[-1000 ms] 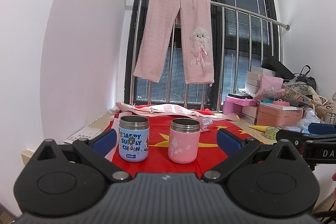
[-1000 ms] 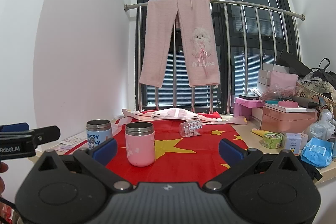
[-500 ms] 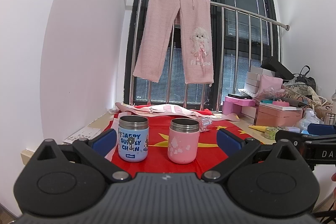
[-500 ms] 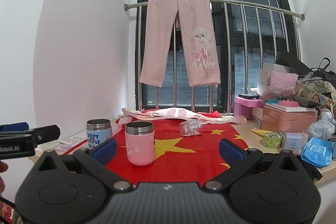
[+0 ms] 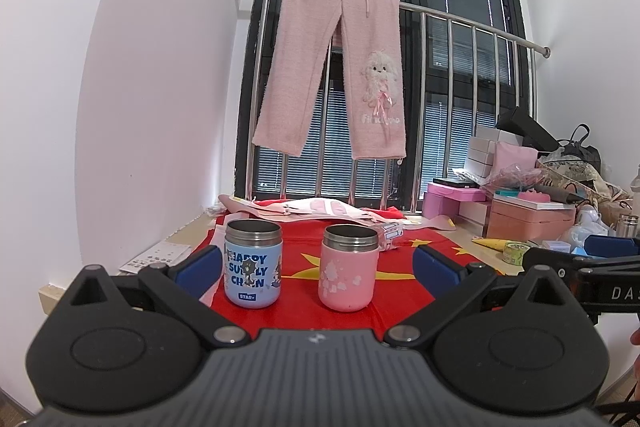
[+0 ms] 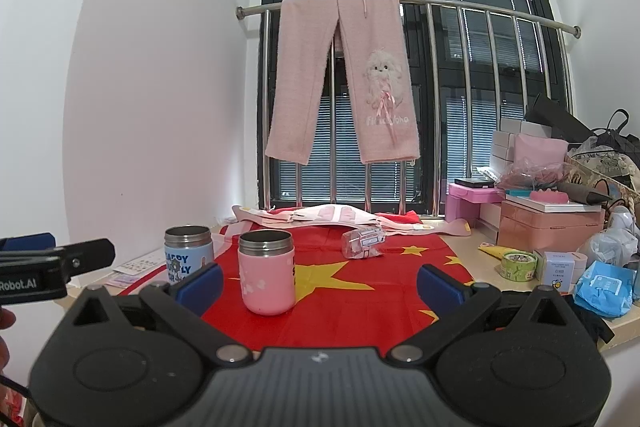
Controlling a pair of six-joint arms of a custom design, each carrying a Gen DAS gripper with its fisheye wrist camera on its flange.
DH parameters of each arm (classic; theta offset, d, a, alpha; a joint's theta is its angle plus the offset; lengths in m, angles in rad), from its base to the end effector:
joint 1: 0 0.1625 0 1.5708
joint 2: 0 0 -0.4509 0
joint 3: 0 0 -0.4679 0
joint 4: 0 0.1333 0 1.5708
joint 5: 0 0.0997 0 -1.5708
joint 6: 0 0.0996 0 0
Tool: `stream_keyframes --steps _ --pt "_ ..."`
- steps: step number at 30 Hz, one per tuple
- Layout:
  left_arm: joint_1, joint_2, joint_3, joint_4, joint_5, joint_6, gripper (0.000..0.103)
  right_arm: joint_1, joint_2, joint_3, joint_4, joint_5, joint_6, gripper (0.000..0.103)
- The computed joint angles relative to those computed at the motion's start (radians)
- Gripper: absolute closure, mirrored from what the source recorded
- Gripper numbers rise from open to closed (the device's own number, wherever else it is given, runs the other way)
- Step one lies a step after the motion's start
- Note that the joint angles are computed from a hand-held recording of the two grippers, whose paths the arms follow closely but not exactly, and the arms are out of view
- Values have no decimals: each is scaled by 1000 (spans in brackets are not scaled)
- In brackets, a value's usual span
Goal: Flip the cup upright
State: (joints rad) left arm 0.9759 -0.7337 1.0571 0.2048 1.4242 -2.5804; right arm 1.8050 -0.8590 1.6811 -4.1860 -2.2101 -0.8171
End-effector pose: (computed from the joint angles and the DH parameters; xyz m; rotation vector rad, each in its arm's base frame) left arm -0.3334 -0.7565 0.1800 1.3418 2.2595 -1.5109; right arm 0.2271 -0.6336 0.2760 0.2151 -1.6078 1.6536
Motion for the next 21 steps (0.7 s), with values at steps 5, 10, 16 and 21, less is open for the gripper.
stream_keyframes --steps 5,10,16,21 --pt "0 -1 3 0 2 2 0 0 1 0 -1 -1 0 0" --pt "-1 0 4 0 4 4 0 1 2 -1 -1 -1 1 0" --pt "-1 -1 5 0 5 4 0 0 0 3 -6 2 -1 0" --pt "-1 -1 4 0 5 5 0 -2 5 -4 -6 3 -1 0"
